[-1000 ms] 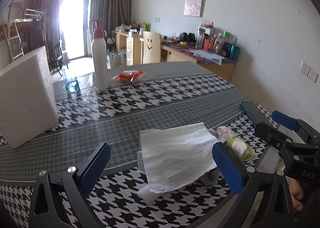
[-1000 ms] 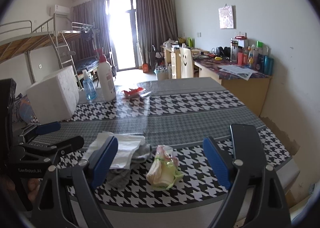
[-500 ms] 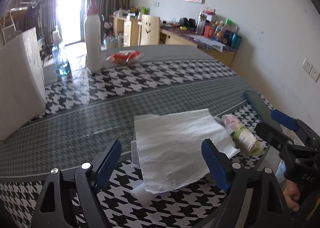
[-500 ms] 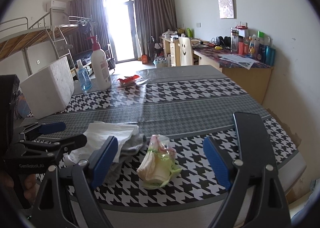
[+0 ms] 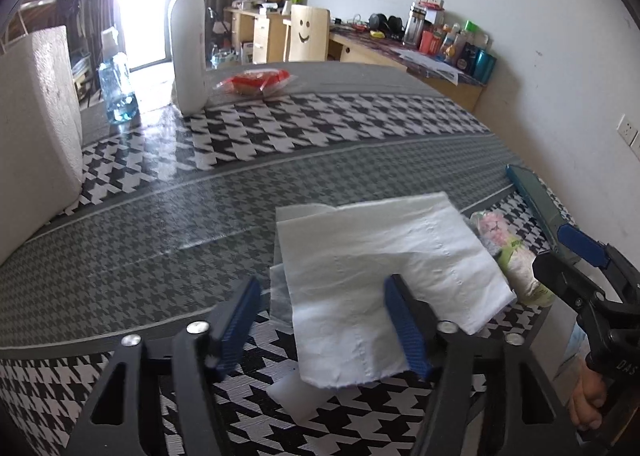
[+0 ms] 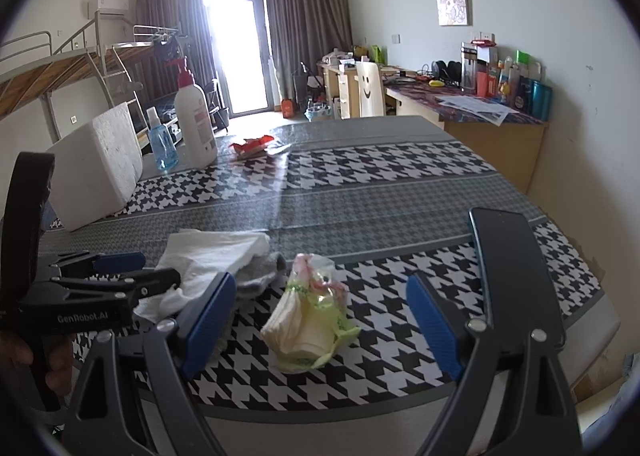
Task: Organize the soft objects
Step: 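Close the left gripper on the white tissue while the right closes on the plastic bag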
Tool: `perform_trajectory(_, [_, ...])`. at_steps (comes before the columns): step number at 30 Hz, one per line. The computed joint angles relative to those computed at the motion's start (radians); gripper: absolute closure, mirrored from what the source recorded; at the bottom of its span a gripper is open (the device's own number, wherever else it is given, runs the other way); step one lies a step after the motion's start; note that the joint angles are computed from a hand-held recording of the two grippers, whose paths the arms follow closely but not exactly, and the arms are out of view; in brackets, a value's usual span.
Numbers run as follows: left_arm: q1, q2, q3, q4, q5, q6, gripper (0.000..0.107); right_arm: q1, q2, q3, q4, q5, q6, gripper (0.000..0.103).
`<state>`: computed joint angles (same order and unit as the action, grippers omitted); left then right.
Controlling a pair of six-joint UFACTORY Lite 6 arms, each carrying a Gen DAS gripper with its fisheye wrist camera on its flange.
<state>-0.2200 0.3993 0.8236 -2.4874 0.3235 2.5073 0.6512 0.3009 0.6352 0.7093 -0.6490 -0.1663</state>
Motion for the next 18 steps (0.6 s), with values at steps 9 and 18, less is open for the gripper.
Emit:
perform_trajectory(9, [-0.036, 0.008, -0.014, -0.255, -0.005, 0.263, 0.094, -0.017, 0.037, 0.000, -0.039, 0.030, 0.043, 0.013])
perform_trajectory(18, [-0.018, -0.015, -0.041, -0.150, 0.029, 0.183, 0.104, -0.011, 0.043, 0.009, -0.026, 0.054, 0.024, 0.032])
